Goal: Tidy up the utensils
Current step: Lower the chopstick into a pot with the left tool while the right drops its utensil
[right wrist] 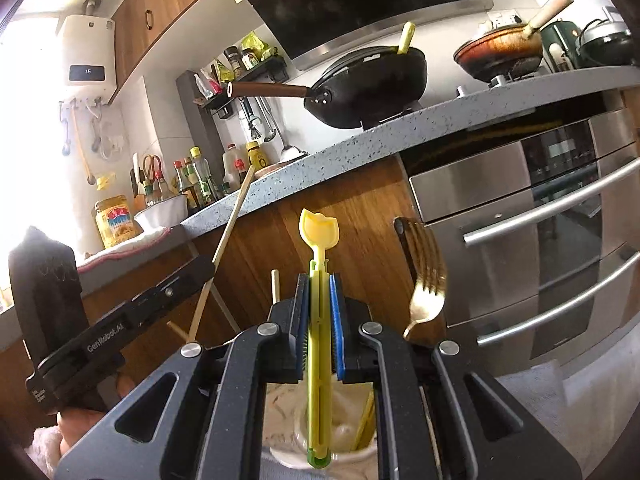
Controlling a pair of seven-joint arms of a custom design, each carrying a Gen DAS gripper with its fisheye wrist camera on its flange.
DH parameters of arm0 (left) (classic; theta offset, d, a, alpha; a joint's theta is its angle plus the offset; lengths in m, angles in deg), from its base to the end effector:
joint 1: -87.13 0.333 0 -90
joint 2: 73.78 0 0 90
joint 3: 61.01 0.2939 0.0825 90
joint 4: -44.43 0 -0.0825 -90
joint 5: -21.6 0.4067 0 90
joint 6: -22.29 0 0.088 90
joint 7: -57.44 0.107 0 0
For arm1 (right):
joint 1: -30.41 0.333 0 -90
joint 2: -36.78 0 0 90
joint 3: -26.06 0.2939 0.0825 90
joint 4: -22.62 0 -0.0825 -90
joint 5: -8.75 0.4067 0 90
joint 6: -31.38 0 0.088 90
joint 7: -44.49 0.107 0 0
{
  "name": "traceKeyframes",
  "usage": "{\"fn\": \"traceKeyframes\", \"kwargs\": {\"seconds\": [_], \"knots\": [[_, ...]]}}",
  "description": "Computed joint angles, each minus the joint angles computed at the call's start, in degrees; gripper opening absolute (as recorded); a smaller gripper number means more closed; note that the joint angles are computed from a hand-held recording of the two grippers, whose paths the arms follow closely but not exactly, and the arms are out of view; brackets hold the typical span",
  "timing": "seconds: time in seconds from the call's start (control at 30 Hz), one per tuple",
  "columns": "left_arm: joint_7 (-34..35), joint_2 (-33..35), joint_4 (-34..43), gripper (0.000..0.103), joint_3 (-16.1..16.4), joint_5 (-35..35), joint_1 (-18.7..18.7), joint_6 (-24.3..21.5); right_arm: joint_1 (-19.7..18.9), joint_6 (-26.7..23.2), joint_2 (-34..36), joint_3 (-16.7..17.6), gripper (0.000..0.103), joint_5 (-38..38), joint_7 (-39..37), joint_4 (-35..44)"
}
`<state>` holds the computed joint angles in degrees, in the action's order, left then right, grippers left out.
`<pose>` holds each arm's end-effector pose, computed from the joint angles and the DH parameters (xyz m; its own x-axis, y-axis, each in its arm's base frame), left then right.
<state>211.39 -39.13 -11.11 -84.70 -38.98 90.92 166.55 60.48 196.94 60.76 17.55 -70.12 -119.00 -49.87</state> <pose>0.7600 -0.1369 0.6343 -0.7336 -0.6497 0.1991 -0.2380 -0.0287 -0.9708 0.6505 0.3462 0.6003 0.0679 -0.9237 -0.3771 -0.1760 0.3610 -0.9158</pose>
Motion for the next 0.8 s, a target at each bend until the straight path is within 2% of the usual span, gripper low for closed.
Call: {"fn": "traceKeyframes", "kwargs": {"seconds": [0.17,0.3,0.37,0.5,0.7,0.8], "knots": [[2.7,1.5,0.8,0.006,-0.6,0.5,-1.8,4.9,0.0,0.0,2.7,-0.5,0.01,2.3,-3.0,2.4],[11.9,0.6,-2.3,0.006,-3.2,-2.7,-1.5,10.5,0.7,-1.7,3.8,-1.0,0.01,3.1,-5.0,3.1],[15.3,-0.1,-3.8,0.006,-3.9,-4.5,-1.0,11.6,0.7,-2.4,4.5,-0.8,0.01,4.7,-7.2,3.6],[26.0,-2.6,-8.3,0.006,-5.7,-11.3,0.9,13.1,1.5,-4.4,4.8,-0.8,0.01,7.0,-11.9,3.5],[40.7,-8.4,-15.9,0.006,-6.3,-24.2,4.2,10.0,2.5,-6.1,3.8,-0.8,0.01,7.6,-14.6,2.0],[45.0,-9.6,-17.1,0.006,-5.0,-27.5,3.4,10.0,2.8,-6.5,2.7,-0.6,0.01,6.8,-14.3,0.5]]}}
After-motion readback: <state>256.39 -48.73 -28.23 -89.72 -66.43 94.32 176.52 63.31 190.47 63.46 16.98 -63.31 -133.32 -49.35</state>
